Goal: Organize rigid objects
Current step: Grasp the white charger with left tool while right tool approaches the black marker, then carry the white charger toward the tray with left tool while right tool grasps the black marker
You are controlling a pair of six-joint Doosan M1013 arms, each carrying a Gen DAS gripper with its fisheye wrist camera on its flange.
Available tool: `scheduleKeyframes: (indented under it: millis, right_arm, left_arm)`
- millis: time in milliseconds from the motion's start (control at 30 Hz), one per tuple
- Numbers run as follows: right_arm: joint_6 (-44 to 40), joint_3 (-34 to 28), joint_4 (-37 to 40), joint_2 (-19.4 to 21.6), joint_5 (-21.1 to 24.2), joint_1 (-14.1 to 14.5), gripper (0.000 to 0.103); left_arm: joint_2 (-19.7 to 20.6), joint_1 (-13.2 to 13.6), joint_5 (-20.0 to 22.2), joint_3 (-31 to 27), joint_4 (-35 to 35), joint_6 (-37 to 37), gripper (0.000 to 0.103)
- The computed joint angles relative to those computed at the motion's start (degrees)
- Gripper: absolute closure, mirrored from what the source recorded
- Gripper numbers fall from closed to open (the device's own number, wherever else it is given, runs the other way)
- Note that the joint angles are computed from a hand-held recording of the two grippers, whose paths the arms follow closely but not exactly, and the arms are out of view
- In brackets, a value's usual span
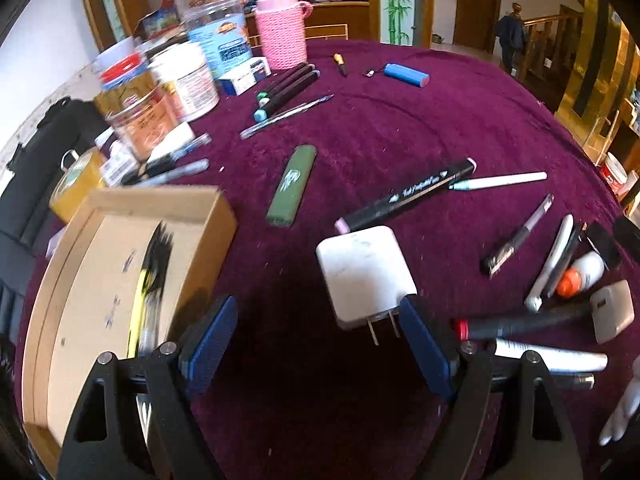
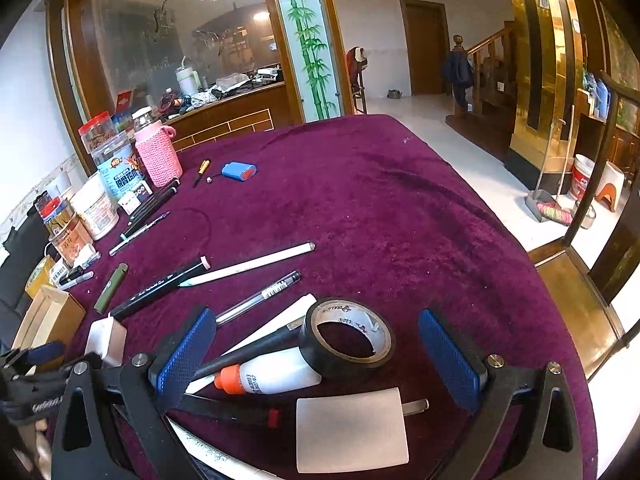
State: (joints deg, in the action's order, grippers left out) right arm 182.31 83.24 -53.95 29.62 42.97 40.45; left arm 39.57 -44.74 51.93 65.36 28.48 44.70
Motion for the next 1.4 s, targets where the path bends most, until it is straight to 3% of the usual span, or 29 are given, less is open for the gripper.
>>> scheduleKeyframes:
  millis: [100,167,300,333,367,567,733,900,1067,1167,1267,1400]
  right_arm:
    - [-0.21,-0.03,0.68,0.03,-0.27,-0.12,0.001]
    - [-0.32,-0.04,1.07,0.08,-0.32,-0.19,0.001]
    - [0.05,0.16,1.53,-0.04,-0.67,-0.29,0.001]
    - [0.16,0.19,1.54,-0.06,-0.67,-0.30,0.001]
    - [0.20,0.18,1.56,-0.05,-0.63,-0.30,0.001]
    - [-0.55,-0.27,2.06,0.32,0.60,-0.37,0.001]
    - [-0.27,-0.62,1.01,0.76,2.64,-0.29,0.001]
    - [-0.34,-1.24,-0.78,1.47,5.12,0.11,0.001]
    - [3.75,0.54,-1.87,0.45,2.77,-0.35,0.001]
    - [-0.03,-0.35,3.92,0.08,0.42,-0.67,0.003]
    - [-5.32,-2.77,7.75,0.39,-2.42,-0.10,0.003]
    - [-21.85,-10.11,26.13,3.78,-6.19,-1.05,0.003]
  left_arm:
    - [2.03,-0.21,1.99,-2.91,0.46,2.48,0.021]
    - [3.76,0.10,4.43,-5.53,-2.75,5.45,0.020]
    - [4.38,0.53,3.89,-6.43,-3.55,5.77,0.018]
    - [4.13,0.87,2.71,-6.11,-5.04,6.96,0.035]
    - [3.60,1.41,0.73,-5.38,-8.00,8.38,0.043]
    - [-0.42,2.51,-5.48,0.87,-14.05,7.62,0.043]
    - [-7.67,2.32,-13.58,10.34,-15.30,5.34,0.043]
    - [-15.50,1.39,-20.29,20.05,-6.74,-3.65,0.043]
    - [-20.77,0.85,-22.16,26.99,7.79,-18.20,0.042]
    - [-22.20,0.90,-20.73,29.32,13.65,-24.47,0.042]
    - [-22.79,1.98,-22.64,30.89,12.03,-25.12,0.042]
    - [-23.45,3.12,-26.51,32.85,10.01,-25.05,0.042]
